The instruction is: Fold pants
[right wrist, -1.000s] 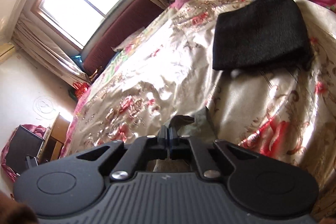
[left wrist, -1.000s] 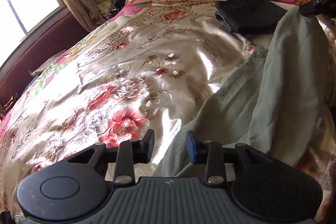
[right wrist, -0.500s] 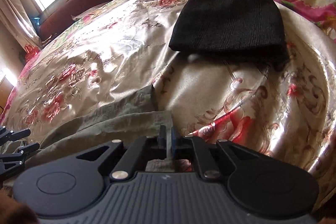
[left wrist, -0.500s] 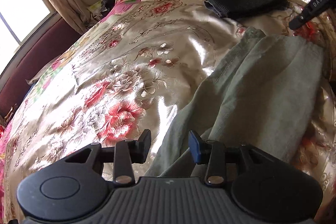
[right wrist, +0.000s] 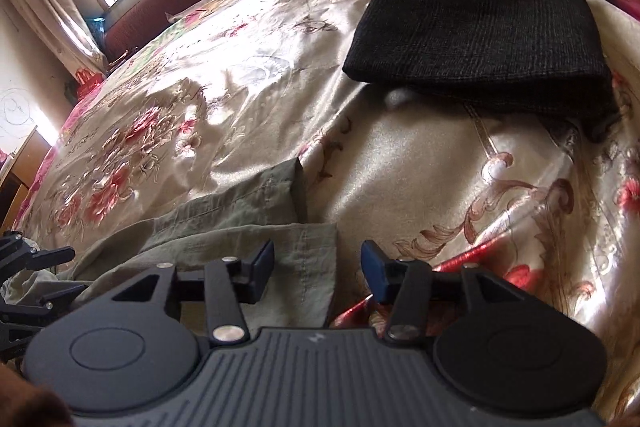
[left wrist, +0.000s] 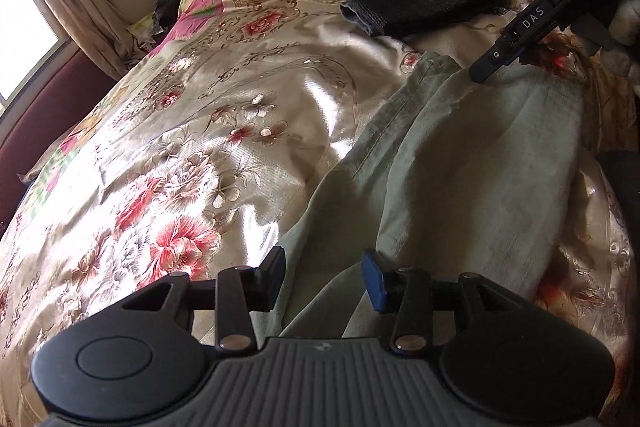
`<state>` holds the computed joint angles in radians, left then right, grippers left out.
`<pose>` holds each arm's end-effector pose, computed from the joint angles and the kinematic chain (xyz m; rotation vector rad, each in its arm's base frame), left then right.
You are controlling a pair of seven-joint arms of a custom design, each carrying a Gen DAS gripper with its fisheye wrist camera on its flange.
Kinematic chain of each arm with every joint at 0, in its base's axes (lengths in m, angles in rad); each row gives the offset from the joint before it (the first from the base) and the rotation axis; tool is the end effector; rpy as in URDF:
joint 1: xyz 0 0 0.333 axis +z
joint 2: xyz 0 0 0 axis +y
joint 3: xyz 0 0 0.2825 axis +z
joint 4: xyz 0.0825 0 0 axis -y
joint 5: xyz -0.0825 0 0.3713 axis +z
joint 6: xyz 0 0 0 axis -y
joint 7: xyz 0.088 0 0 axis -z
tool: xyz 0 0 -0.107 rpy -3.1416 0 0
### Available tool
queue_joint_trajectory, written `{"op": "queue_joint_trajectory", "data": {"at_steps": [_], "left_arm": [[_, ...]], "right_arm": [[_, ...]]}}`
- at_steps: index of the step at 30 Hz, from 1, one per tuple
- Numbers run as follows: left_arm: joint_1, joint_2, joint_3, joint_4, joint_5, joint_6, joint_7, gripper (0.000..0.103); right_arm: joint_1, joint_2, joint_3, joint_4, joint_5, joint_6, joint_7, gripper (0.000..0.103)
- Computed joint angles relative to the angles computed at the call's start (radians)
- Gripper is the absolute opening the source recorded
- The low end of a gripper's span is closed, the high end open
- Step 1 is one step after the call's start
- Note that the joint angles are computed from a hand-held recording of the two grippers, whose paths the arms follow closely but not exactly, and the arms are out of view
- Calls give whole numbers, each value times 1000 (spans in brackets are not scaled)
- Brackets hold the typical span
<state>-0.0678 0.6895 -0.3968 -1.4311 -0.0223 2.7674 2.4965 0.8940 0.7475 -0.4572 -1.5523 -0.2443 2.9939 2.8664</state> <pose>0.6880 -0.2640 0.3701 -0.4754 2.5288 -0.7465 0.6110 0.3837 0.3054 -1.3049 1.9657 -0.3904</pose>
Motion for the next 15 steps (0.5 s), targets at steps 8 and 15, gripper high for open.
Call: {"op": "queue_joint_trajectory", "data": {"at_steps": [8, 15], "left_arm": [[-21, 9, 36, 21, 26, -16, -52, 58], [-17, -6, 50, 15, 44, 33, -105, 59]], "right_arm": [[-145, -85, 213, -114, 167, 139, -159, 5], [131, 1, -112, -69, 354, 394, -93, 5]]}}
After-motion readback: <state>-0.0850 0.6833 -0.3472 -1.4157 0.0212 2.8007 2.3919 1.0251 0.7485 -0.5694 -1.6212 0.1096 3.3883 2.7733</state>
